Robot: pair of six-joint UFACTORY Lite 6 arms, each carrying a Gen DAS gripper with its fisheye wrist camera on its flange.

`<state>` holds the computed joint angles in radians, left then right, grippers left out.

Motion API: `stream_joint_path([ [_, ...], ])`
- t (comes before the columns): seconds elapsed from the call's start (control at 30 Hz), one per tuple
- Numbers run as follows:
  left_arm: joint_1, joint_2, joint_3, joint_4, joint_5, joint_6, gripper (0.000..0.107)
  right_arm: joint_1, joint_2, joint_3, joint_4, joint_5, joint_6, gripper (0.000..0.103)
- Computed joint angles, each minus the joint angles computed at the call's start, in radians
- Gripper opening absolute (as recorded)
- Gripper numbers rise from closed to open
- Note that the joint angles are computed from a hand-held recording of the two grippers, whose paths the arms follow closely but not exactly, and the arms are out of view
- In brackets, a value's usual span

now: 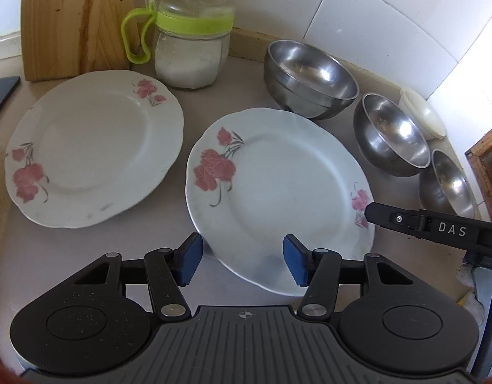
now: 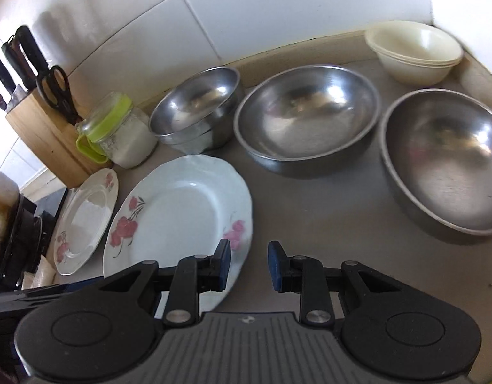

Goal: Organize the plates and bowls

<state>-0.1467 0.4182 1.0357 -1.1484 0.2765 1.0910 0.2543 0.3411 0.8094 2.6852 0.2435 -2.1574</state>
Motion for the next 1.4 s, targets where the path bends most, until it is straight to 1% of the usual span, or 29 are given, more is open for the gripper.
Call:
stream_joint_path([
  [0.07,-0.011,0.007,0.012,0.027,-0.019,-0.036,0.063,-0.015,0.024,0.02,-0.098,0.025,0.086,0.026],
  [0.1,-0.015,0.011,0.019,0.049,-0.026,-0.061,0.063,-0.026,0.037,0.031,-0.147,0.042,0.131,0.023],
  [0.17,-0.016,0.017,0.026,0.037,-0.037,-0.052,0.062,-0.034,0.055,0.051,-0.186,0.048,0.17,0.023],
  [0.23,-0.015,0.027,0.033,-0.006,-0.04,-0.012,0.062,-0.036,0.059,0.051,-0.184,0.06,0.164,0.023],
  [0.33,-0.012,0.039,0.038,-0.107,-0.05,0.089,0.061,-0.048,0.073,0.043,-0.182,0.107,0.147,0.024],
  [0.4,-0.011,0.056,0.049,-0.197,-0.058,0.194,0.062,-0.061,0.078,0.042,-0.207,0.125,0.163,0.024],
  [0.5,-0.008,0.089,0.074,-0.33,-0.048,0.337,0.068,-0.073,0.079,0.043,-0.239,0.137,0.169,0.024],
  [0.63,-0.044,0.069,0.049,-0.325,-0.102,0.368,0.065,-0.03,0.011,-0.016,-0.115,0.091,0.034,0.024],
  [0.67,-0.043,0.049,0.024,-0.337,-0.097,0.392,0.065,-0.023,-0.013,-0.041,-0.107,0.087,0.027,0.024],
  [0.73,-0.033,0.01,-0.037,-0.432,-0.074,0.527,0.065,-0.039,-0.055,-0.095,-0.179,0.108,0.09,0.024],
  [0.77,-0.023,-0.001,-0.055,-0.442,-0.056,0.559,0.065,-0.046,-0.075,-0.118,-0.199,0.118,0.103,0.023],
  [0.83,-0.005,-0.003,-0.056,-0.396,-0.026,0.53,0.064,-0.049,-0.114,-0.153,-0.146,0.102,0.047,0.023],
  [0.87,-0.001,0.007,-0.042,-0.383,-0.022,0.518,0.064,-0.047,-0.125,-0.154,-0.118,0.083,0.02,0.023],
  [0.9,-0.002,0.024,-0.022,-0.385,-0.031,0.511,0.064,-0.041,-0.135,-0.155,-0.048,0.062,-0.035,0.023],
  [0.93,-0.005,0.04,-0.002,-0.404,-0.046,0.522,0.063,-0.034,-0.134,-0.15,0.024,0.05,-0.094,0.024],
  [1.0,-0.017,0.069,0.029,-0.488,-0.081,0.593,0.064,-0.028,-0.121,-0.131,0.088,0.037,-0.153,0.024],
  [1.07,-0.037,0.089,0.051,-0.575,-0.106,0.674,0.067,-0.016,-0.097,-0.113,0.13,0.048,-0.192,0.024],
  [1.13,-0.051,0.107,0.069,-0.635,-0.112,0.727,0.07,-0.012,-0.064,-0.102,0.101,0.089,-0.167,0.024],
  [1.17,-0.057,0.115,0.078,-0.633,-0.11,0.725,0.07,-0.015,-0.046,-0.093,0.062,0.108,-0.131,0.026],
  [1.2,-0.063,0.122,0.087,-0.635,-0.114,0.732,0.071,-0.019,-0.038,-0.095,0.066,0.122,-0.127,0.026],
  [1.27,-0.076,0.122,0.087,-0.706,-0.132,0.8,0.072,-0.01,-0.037,-0.096,0.108,0.125,-0.155,0.026],
  [1.33,-0.08,0.121,0.084,-0.718,-0.136,0.803,0.072,0.006,-0.041,-0.096,0.156,0.118,-0.203,0.026],
  [1.4,-0.084,0.115,0.08,-0.696,-0.145,0.775,0.07,0.007,-0.044,-0.091,0.146,0.102,-0.185,0.026],
])
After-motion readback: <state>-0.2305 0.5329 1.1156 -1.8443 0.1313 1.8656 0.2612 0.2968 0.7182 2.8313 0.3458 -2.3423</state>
